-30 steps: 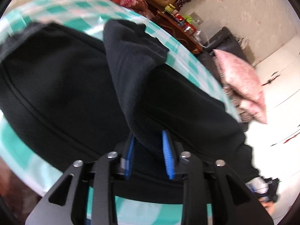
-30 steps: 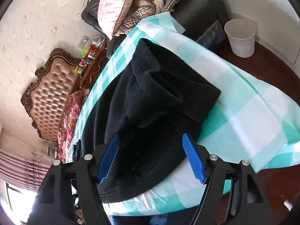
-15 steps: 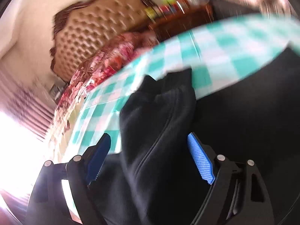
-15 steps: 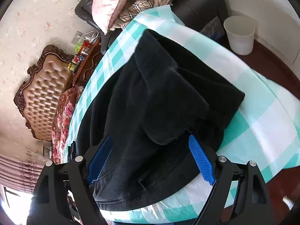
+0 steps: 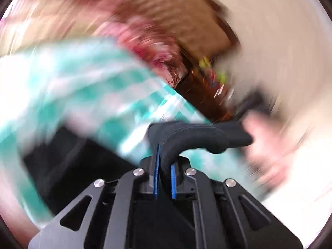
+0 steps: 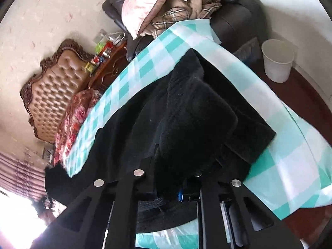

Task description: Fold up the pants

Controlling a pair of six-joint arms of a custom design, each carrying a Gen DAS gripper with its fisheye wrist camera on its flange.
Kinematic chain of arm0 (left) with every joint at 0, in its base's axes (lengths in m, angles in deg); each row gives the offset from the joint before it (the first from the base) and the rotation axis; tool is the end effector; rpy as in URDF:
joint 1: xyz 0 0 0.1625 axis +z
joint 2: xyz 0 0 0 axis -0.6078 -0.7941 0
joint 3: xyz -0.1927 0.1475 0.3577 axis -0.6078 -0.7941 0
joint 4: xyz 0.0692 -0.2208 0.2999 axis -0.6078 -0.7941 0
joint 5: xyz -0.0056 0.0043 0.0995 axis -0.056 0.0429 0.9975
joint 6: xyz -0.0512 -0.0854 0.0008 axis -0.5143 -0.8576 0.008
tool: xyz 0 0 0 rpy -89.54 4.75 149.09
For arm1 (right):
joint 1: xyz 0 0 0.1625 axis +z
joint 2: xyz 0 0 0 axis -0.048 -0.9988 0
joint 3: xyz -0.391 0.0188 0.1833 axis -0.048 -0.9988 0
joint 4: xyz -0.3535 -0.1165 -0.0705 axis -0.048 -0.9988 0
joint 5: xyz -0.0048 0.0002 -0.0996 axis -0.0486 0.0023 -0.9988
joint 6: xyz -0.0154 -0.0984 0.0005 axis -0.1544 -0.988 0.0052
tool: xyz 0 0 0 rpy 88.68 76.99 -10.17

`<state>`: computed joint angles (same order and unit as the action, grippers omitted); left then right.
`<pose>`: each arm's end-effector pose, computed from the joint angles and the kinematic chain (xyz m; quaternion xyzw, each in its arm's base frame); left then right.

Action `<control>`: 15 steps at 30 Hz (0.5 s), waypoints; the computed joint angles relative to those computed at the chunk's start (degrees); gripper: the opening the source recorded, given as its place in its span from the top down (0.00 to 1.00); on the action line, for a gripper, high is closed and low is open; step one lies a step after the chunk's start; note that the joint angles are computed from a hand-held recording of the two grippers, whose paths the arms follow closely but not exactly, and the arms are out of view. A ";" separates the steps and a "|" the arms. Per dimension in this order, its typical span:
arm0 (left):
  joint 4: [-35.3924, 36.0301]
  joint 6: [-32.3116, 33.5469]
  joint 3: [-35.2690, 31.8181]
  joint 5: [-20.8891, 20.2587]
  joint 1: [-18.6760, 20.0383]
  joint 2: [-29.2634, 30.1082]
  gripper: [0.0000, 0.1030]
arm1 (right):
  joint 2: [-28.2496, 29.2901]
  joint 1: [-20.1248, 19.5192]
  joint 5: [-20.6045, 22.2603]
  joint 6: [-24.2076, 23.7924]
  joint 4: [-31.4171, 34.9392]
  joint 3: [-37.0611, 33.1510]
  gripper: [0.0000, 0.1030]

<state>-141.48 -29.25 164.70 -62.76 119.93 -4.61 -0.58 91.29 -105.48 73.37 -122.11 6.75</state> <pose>0.1076 -0.6274 0.3811 -0.3034 0.7537 -0.5792 0.0656 0.0952 -0.8649 0.2040 -0.0253 -0.9654 0.2457 0.0839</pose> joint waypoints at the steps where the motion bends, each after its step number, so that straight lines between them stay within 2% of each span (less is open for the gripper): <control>1: -3.07 -3.60 4.34 -3.60 2.21 -1.31 0.92 | -0.42 -0.49 0.37 0.71 -0.57 1.10 0.87; 3: -2.17 -8.21 8.25 -6.73 5.50 -2.37 0.92 | -0.41 -1.38 -0.02 1.98 0.08 1.84 0.87; 5: -4.49 -10.53 10.16 -11.25 7.61 -1.87 0.91 | 0.44 -1.69 -0.77 2.89 1.81 0.41 0.87; 6: -5.38 -10.34 10.54 -10.70 7.57 -1.53 0.89 | 0.28 -1.65 -0.99 2.69 1.31 0.93 0.87; 7: -6.14 -10.36 10.75 -9.15 7.42 -1.28 0.84 | -0.07 -1.60 -0.82 2.39 0.57 1.64 0.87; 8: -6.87 -10.34 10.71 -9.79 7.72 -1.07 0.72 | -0.23 -1.53 -0.61 2.24 0.46 1.82 0.86; 10: -7.08 -10.48 10.20 -10.35 7.89 -0.81 0.59 | -0.29 -1.56 -0.90 2.18 1.44 1.65 0.83; 11: -7.27 -10.42 10.29 -10.09 7.81 -0.76 0.59 | -0.06 -1.64 -0.95 2.70 2.43 1.02 0.77; 15: -5.59 -11.68 7.62 -12.39 9.43 0.60 0.62 | 0.70 -2.17 -0.16 3.91 4.55 -0.82 0.64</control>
